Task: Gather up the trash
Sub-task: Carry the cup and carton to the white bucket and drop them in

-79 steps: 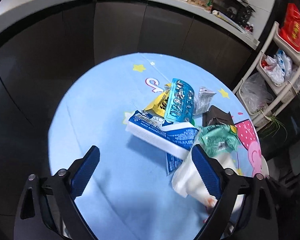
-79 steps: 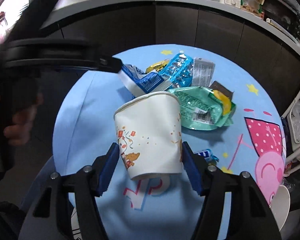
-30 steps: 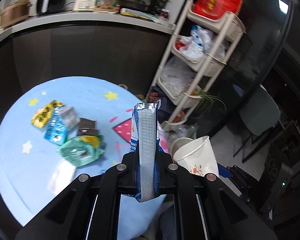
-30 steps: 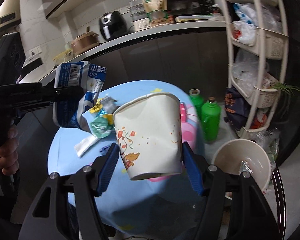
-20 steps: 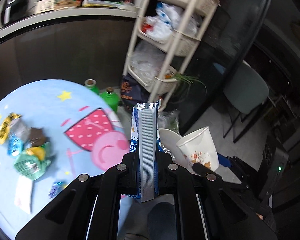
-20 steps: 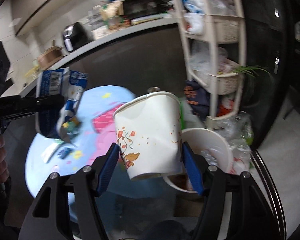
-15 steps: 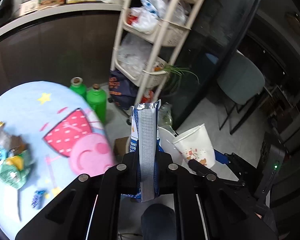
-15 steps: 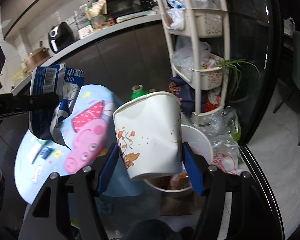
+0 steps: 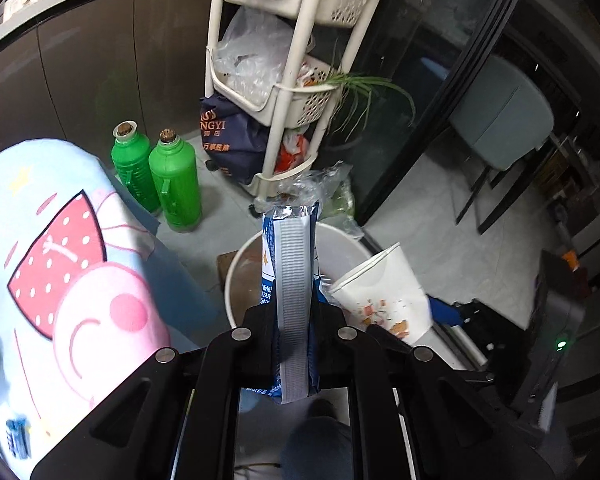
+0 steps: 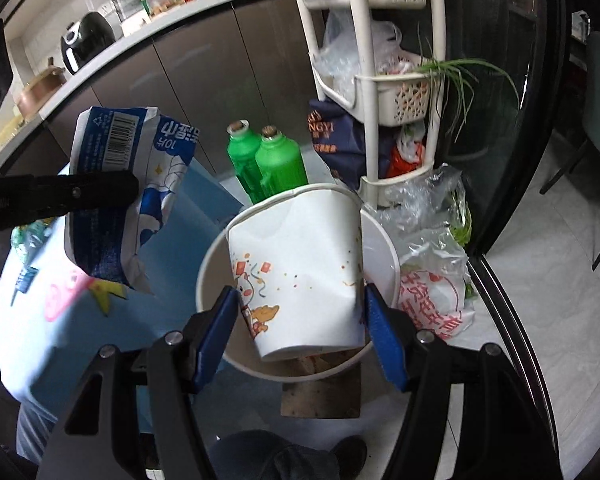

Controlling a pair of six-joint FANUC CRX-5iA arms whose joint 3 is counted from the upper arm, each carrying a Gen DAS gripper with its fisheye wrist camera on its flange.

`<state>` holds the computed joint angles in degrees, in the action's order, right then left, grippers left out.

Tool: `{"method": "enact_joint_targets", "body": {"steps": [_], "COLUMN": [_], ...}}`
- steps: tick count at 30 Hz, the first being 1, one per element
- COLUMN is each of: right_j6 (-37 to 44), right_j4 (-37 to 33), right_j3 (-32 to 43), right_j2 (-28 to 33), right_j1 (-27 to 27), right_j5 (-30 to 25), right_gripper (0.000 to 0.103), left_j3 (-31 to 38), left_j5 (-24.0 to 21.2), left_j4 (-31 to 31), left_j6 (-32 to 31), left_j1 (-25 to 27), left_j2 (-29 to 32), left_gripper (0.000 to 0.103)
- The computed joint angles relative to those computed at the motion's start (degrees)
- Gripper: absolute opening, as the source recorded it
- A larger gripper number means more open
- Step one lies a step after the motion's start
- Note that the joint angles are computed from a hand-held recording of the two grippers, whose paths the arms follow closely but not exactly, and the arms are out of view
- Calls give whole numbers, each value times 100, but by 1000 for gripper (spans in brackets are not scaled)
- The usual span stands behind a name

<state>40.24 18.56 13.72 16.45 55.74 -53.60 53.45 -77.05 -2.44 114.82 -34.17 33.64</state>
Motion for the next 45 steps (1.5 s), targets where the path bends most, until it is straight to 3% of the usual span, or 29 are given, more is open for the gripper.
{"method": "enact_joint_targets", "body": {"steps": [5, 7, 8, 9, 10, 12, 14, 27, 45], "right_j6": [290, 381, 465, 524, 554, 606, 605, 611, 616], "right_j4": [-230, -163, -169, -154, -84, -6, 19, -13, 382], "right_j3": [204, 235, 254, 253, 206, 165, 156, 400, 897], "right_j2": [218, 293, 320, 334, 328, 329, 341, 318, 223], "right_j1": [-129, -135, -132, -128, -104, -85, -66, 4, 476], "right_j5": [9, 36, 25, 30, 71, 94, 56, -94, -205], "right_gripper": [65, 70, 76, 91, 99, 99, 99, 100, 100], "left_j3": [321, 442, 481, 542, 526, 545, 619, 718, 123], "left_j5": [-140, -175, -203, -222, -176, -166, -247, -497, -645], "left_j4": [11, -28, -100, -246, -407, -727, -937, -1301, -2129], "left_j6": [20, 18, 43, 84, 137, 241, 385, 538, 886], "left_j1": [24, 11, -15, -53, -101, -176, -218, -290, -592], "left_j2": [318, 401, 406, 418, 381, 346, 353, 243, -845], "left_gripper": [10, 20, 37, 59, 65, 84, 94, 95, 95]}}
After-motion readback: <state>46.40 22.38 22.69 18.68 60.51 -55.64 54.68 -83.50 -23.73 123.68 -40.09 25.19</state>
